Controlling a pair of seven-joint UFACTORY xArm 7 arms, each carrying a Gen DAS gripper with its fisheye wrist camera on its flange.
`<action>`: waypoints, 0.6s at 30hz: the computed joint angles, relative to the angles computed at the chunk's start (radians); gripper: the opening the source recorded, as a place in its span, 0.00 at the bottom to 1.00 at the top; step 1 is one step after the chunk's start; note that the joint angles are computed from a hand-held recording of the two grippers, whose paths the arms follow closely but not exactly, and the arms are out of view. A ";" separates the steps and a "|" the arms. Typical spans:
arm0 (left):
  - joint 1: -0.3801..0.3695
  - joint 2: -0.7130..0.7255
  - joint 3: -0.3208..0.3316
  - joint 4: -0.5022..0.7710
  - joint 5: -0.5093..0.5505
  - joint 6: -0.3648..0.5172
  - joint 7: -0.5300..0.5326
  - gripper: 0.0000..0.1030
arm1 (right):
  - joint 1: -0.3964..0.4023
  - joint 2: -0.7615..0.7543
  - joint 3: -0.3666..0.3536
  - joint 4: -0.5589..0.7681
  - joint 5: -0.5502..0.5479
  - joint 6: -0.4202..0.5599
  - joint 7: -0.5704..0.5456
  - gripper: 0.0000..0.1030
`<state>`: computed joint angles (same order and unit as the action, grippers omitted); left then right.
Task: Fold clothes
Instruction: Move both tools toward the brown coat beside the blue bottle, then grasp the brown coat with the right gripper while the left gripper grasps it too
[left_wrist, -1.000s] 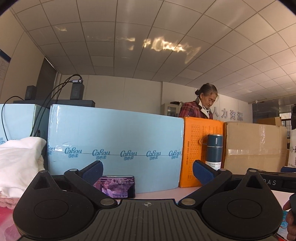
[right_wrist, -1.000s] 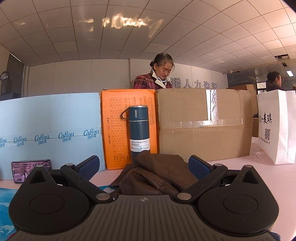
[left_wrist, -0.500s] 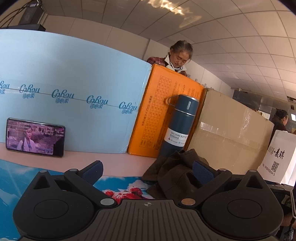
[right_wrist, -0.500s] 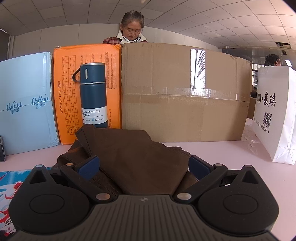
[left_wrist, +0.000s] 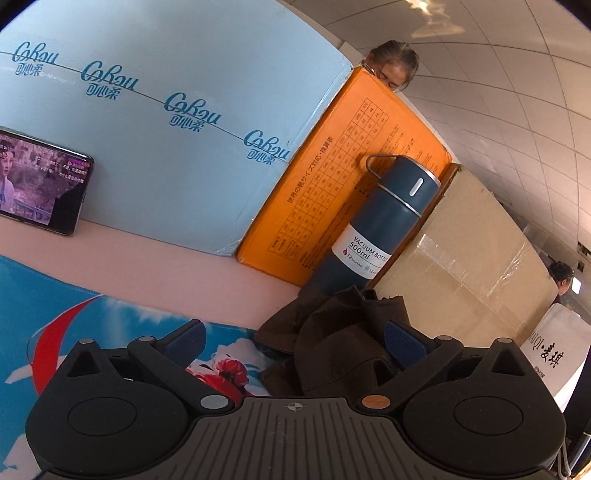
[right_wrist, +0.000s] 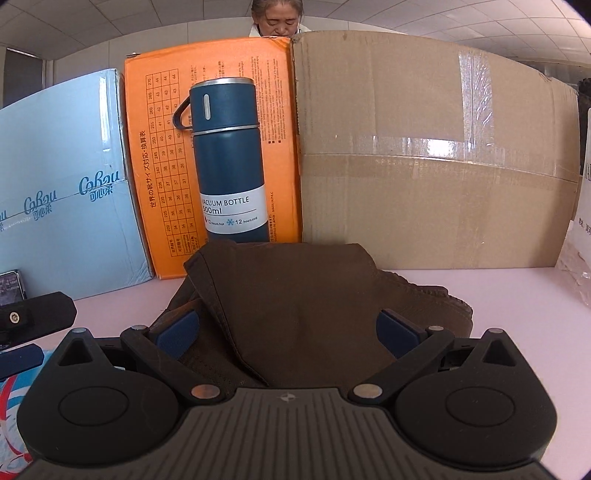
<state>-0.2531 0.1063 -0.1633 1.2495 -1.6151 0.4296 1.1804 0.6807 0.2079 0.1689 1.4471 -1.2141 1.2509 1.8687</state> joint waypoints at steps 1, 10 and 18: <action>0.000 0.014 0.000 0.013 0.007 0.005 -0.021 1.00 | -0.001 0.000 -0.001 -0.004 0.010 0.005 0.010 1.00; 0.009 0.103 -0.030 0.095 0.131 0.065 -0.167 1.00 | -0.025 -0.005 0.002 -0.025 0.061 -0.005 0.068 0.98; 0.028 0.127 -0.054 0.111 0.201 0.106 -0.200 1.00 | -0.041 -0.039 -0.020 -0.083 0.011 -0.120 0.124 0.34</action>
